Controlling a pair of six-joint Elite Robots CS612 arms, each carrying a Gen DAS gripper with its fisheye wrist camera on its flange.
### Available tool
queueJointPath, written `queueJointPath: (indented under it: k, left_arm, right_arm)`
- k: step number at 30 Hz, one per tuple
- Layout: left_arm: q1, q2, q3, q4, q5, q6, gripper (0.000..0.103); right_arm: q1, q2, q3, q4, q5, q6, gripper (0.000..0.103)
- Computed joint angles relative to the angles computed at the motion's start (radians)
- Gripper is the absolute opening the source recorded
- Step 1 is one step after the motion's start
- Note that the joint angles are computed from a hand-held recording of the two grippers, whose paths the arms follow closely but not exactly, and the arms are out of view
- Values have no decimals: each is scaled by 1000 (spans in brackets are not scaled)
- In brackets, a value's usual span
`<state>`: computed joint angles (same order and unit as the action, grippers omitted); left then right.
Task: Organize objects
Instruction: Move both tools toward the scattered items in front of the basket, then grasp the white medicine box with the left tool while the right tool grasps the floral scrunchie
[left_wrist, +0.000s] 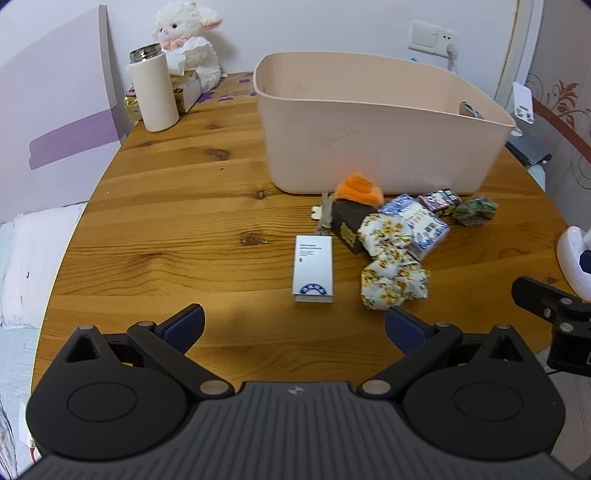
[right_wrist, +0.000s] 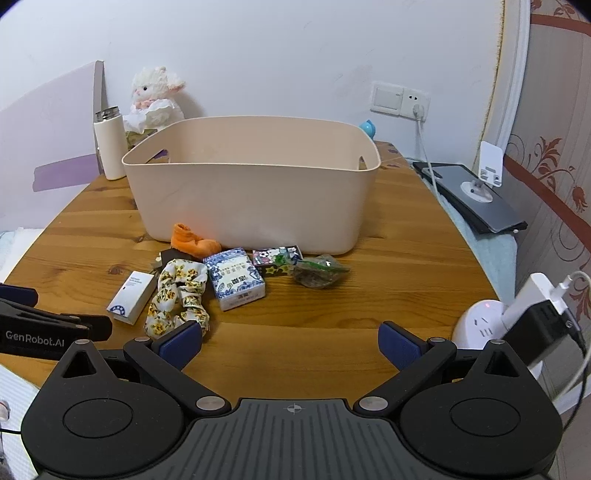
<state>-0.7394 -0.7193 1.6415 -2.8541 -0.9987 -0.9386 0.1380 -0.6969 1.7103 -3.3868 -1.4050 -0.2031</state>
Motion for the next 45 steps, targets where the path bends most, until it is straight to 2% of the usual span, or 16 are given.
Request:
queueJointPath:
  k: [8,13,20,29,33,36,38,39,41,42,44,45]
  left_arm:
    - [32,18,-17,6,-40,-7,103]
    - [48,28,-28,-4,-52,20,103]
    - [72,52,-61,-17,-111,67,103]
    - [93,85,-110,17,-179,101,103]
    - [90,91,-114,27,-140,114,103]
    - [94,92,-110,10,-141,132,103]
    - [96,93,-106,-6,-143,148,103]
    - [96,94,-105,-15,-142,157,103]
    - [95,96,-99,-39,-139,180,102]
    - [95,97,-95,-52,-138,189,101]
    - [90,96,-84,-89,-127,212,92]
    - [88,95,-79,-101,-125,219,86]
  right_arm:
    - [9,26,-47,49,21,-9,103]
    - [14,43,-77,85,41,-22,102]
    - [19,68,-121,148,69,-38,98]
    - [20,93,-164,218,133,-56,91]
    - [19,101,-180,248,177,-63,86]
    - [17,107,-190,269,208,-62,78]
    - [16,108,-192,285,226,-69,63]
    - [16,109,-194,294,233,-72,61]
    - [20,112,-191,275,221,-84,47]
    - [22,112,-190,271,217,-93,43]
    - [20,112,-189,275,232,-93,27]
    - [20,112,-190,279,239,-94,23]
